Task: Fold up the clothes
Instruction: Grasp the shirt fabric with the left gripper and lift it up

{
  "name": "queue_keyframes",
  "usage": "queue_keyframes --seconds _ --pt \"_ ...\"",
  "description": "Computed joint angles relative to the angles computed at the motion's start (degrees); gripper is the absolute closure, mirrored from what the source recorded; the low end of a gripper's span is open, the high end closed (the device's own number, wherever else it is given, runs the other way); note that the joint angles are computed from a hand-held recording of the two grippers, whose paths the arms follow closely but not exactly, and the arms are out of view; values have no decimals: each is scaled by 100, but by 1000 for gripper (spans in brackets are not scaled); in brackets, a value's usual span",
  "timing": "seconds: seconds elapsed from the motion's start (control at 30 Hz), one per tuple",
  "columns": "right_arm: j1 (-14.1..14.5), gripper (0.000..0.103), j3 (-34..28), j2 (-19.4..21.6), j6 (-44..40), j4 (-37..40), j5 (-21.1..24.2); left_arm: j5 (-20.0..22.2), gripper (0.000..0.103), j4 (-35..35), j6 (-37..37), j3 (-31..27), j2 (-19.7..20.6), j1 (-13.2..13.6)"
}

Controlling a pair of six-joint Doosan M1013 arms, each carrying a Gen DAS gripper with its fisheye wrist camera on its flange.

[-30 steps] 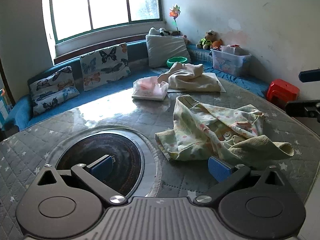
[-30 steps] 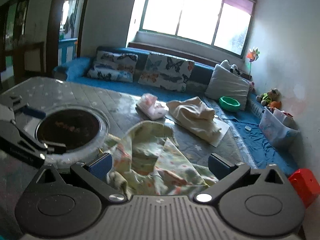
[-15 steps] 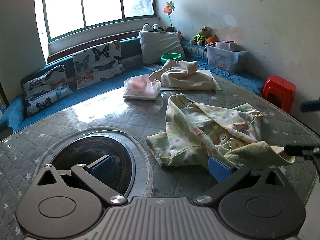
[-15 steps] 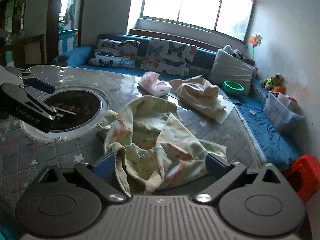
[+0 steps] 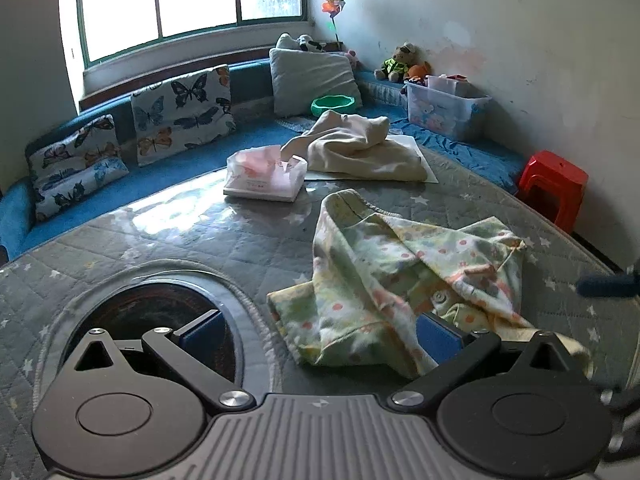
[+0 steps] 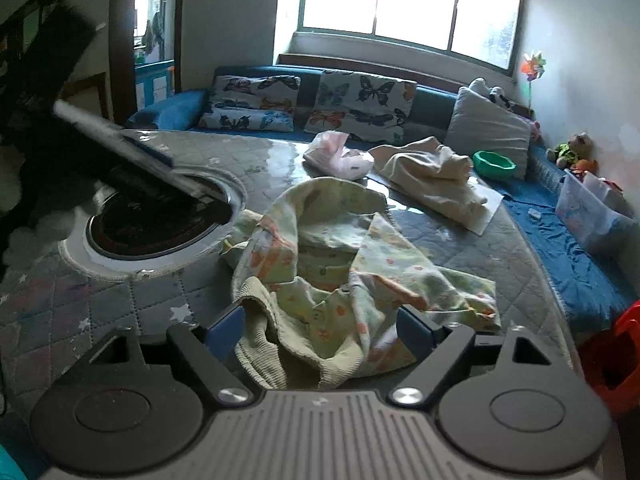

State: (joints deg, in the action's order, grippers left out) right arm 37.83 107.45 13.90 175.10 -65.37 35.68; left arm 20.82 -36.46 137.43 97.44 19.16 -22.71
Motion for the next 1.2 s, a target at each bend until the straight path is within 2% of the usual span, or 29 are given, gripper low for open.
queue_keyframes --seconds 0.1,0.23,0.33,0.4,0.43,0.5,0.6,0.7,0.9,1.03,1.2 --pt "-36 19 -4 9 -142 165 -145 88 0 290 -391 -173 117 -65" --pt "-53 21 -11 63 -250 296 -211 433 4 713 -1001 -466 333 -116" --pt "-90 25 10 81 -216 395 -194 764 20 936 -1384 -669 499 -121" --pt "-121 27 39 67 -145 429 -197 1035 42 906 -1505 -798 615 -95" --pt "-136 29 54 60 -111 447 -198 1180 47 828 -1496 -859 669 -72" --pt "-168 33 76 48 -43 496 -235 1399 71 605 -1397 -908 723 -31" --pt "-218 40 104 49 -118 688 -403 1559 92 209 -1037 -882 727 27" --pt "-215 51 130 40 -189 758 -541 1446 95 -10 -711 -753 633 36" --pt "-157 58 135 23 -537 952 -650 1450 96 -223 -531 -622 531 123" --pt "-113 60 125 9 -999 1284 -758 1408 97 -293 -397 -455 416 192" --pt "-49 60 109 -16 -2050 2093 -998 1340 97 -429 -77 -120 193 347"
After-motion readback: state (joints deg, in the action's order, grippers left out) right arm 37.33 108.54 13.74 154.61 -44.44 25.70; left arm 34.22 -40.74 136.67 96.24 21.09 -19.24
